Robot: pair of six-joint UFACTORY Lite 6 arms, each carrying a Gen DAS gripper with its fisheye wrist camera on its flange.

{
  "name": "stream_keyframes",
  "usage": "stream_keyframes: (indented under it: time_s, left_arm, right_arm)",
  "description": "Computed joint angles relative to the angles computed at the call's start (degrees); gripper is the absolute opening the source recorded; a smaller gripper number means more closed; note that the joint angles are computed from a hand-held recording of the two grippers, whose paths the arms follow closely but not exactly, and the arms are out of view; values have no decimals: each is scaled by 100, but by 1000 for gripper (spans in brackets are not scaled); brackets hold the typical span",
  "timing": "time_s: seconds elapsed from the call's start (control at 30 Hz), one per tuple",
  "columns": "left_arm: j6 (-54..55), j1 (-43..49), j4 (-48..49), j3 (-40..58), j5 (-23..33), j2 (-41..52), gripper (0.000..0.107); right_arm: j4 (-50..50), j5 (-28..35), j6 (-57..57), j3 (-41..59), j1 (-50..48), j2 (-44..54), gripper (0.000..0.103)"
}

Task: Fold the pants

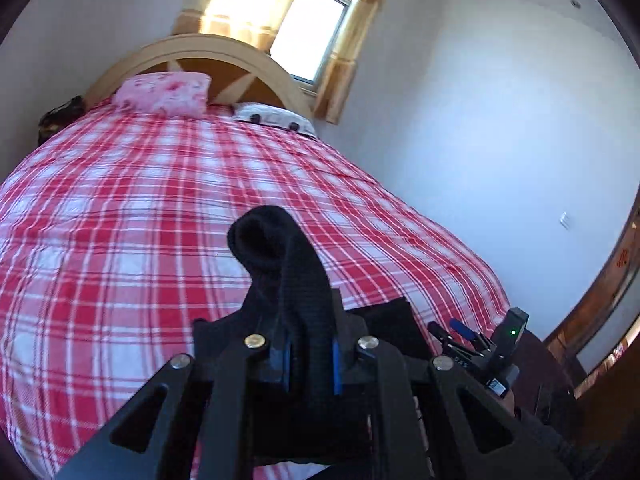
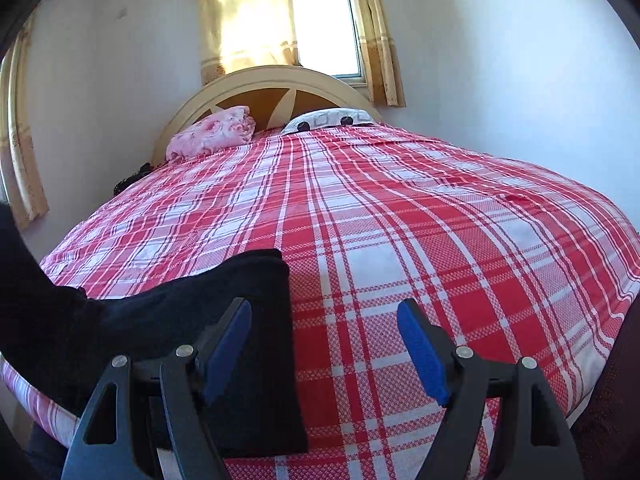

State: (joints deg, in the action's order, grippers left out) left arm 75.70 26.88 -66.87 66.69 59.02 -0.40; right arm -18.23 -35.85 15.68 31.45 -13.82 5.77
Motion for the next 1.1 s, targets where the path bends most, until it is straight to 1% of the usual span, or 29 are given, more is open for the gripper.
stream_keyframes:
  time_s: [0.07, 0.13, 0.23, 0.3, 0.33, 0.37, 0.4, 0.43, 0.47, 0.5, 0.53, 0.57, 0.6, 0.63, 0.67, 0.7, 0.73, 0.77, 0.8, 0.87, 0.9, 0.93, 0.97, 1.0, 1.07, 1.1]
  left_arm:
    - [-246, -950, 141, 5, -554, -1, 14]
    - [-449, -1849, 304, 91, -1178, 219, 14]
    - [-673, -2943, 589, 315, -1983, 736, 14]
    - [-768, -3444, 753, 611, -2297, 1285, 18]
    - [-942, -3687, 961, 712, -2487, 1537, 26]
    - [-1070, -3855, 1067, 644, -2719, 1594, 33]
    - [-1230, -4013, 1222, 515, -2995, 1564, 38]
    - [-1151, -4078, 1205, 301, -3142, 1453, 48]
    - [-864, -4052, 967, 46, -3190, 1244, 57]
    - [-391, -3978, 552, -342, -3236, 886, 60]
    - [140, -3858, 72, -657, -3249, 574, 69]
    - [430, -3717, -206, -873, -3263, 350, 77]
    - [481, -3588, -274, -990, -3283, 188, 79]
    - [594, -3344, -330, -1152, -3174, -6, 79]
    - [937, -2962, -532, -1397, -2922, -252, 79]
    - [1194, -2694, -706, -1545, -2821, -371, 79]
    - [1441, -2471, -892, -1741, -2788, -519, 82]
    - [1759, -2108, -1134, -1994, -2728, -706, 88]
    - [2086, -1869, -1431, -2177, -2715, -758, 91]
    - [2669, -1438, -1881, -2479, -2586, -805, 92]
    - [2896, -1300, -2064, -2592, -2617, -784, 92]
    - [3091, -1254, -2257, -2635, -2694, -653, 92]
    - [3153, -1155, -2277, -2658, -2643, -540, 92]
    - [3328, -1196, -2437, -2676, -2673, -397, 92]
    - [3923, -1321, -2942, -2840, -2873, -344, 92]
    - [4310, -1413, -3260, -2916, -2949, -304, 92]
  right_arm:
    - [-56, -35, 89, 21, -100, 23, 77]
    - [-41, -92, 126, 36, -245, 26, 77]
    - [-194, -114, 430, 110, -524, 73, 77]
    - [-414, -82, 758, 235, -734, 177, 77]
    - [-522, -72, 921, 320, -855, 262, 77]
    - [-611, -68, 1035, 387, -936, 331, 77]
    - [-716, -50, 1166, 457, -1023, 393, 77]
    - [-763, -44, 1250, 495, -1092, 431, 77]
    - [-815, -43, 1368, 532, -1186, 464, 77]
    - [-877, -48, 1474, 551, -1252, 479, 77]
    - [-929, -58, 1559, 552, -1295, 476, 77]
    - [-989, -88, 1654, 550, -1345, 477, 77]
    - [-1034, -112, 1699, 528, -1372, 455, 77]
    - [-1129, -153, 1778, 508, -1401, 435, 77]
    - [-1231, -212, 1855, 454, -1425, 373, 77]
    - [-1272, -289, 1881, 384, -1444, 286, 77]
    - [-1182, -406, 1811, 187, -1424, 48, 77]
    - [-1098, -613, 1678, -138, -1361, -371, 77]
    - [-1053, -695, 1575, -313, -1255, -644, 77]
    - [-999, -759, 1311, -827, -809, -1524, 77]
    - [-1112, -717, 1282, -992, -595, -1866, 77]
    - [-1304, -586, 1300, -1131, -309, -2198, 77]
    - [-1324, -282, 1167, -1197, 120, -2442, 77]
    - [-1105, 54, 912, -1208, 517, -2546, 77]
    - [-775, 657, 613, -1110, 1155, -2466, 77]
    - [-790, 851, 686, -1028, 1263, -2331, 76]
